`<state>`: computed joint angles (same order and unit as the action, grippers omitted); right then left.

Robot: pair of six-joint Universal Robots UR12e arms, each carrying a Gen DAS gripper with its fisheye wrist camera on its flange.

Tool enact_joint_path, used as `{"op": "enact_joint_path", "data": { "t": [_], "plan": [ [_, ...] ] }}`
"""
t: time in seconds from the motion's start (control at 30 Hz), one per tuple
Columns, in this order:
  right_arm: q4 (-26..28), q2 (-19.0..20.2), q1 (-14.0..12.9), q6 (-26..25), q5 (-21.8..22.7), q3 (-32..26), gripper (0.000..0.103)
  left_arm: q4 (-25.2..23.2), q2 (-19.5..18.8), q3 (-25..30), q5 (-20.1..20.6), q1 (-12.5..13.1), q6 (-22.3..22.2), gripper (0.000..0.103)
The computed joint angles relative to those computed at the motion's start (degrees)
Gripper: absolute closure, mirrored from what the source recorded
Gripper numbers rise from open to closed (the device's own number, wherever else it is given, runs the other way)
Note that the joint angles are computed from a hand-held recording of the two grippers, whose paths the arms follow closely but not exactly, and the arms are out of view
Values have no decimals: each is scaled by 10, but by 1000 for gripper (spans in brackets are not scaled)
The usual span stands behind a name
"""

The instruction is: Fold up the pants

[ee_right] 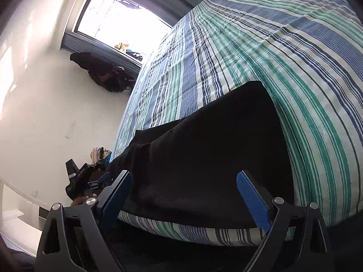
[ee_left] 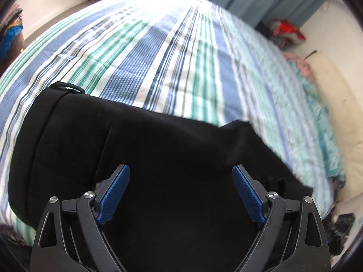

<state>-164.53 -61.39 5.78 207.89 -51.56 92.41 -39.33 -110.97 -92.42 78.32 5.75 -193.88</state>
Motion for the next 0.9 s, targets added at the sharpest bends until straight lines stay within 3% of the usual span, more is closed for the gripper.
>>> {"op": "enact_joint_path", "data": {
  "t": [0.03,0.1,0.17,0.2,0.23,0.27,0.33,0.4,0.43,0.5,0.57,0.6,0.63,0.67,0.73,0.8,0.9],
  "plan": [
    [6,2,1,-5,2,-3,10,-27,-8,15,60,-10,42,57],
    [13,3,3,-15,2,-7,10,-17,-13,17,156,-29,53,77],
    [10,2,3,-16,4,-5,10,-14,-7,11,169,-33,4,74],
    [5,1,3,-12,7,-3,10,-6,-1,6,168,-34,-6,58],
    [2,0,2,-8,9,-1,10,16,5,-1,157,-35,-7,34],
    [2,0,1,-8,10,0,10,51,10,-10,128,-34,2,26],
    [12,0,1,-14,8,0,10,99,13,-17,14,-22,34,21],
    [22,0,2,-23,10,-3,10,93,-2,3,-96,-17,51,21],
    [25,1,3,-28,11,-4,10,86,-13,16,-123,-20,57,21],
    [29,1,3,-32,12,-6,10,68,-35,45,-105,-34,68,21],
    [21,2,3,-25,15,-6,10,4,-61,81,0,-50,64,25],
    [16,2,2,-20,17,-5,10,-16,-71,90,38,-55,51,47],
    [11,3,2,-15,18,-4,10,-11,-72,91,53,-56,41,50],
    [6,2,0,-9,20,-2,10,5,-67,86,44,-53,27,48],
    [-8,1,-2,2,25,3,10,30,-58,81,8,-47,4,29],
    [-21,2,-6,15,33,6,10,63,-55,77,-25,-47,19,17],
    [-22,7,-7,29,41,2,10,41,-71,100,-10,-59,66,15]
  ]
}}
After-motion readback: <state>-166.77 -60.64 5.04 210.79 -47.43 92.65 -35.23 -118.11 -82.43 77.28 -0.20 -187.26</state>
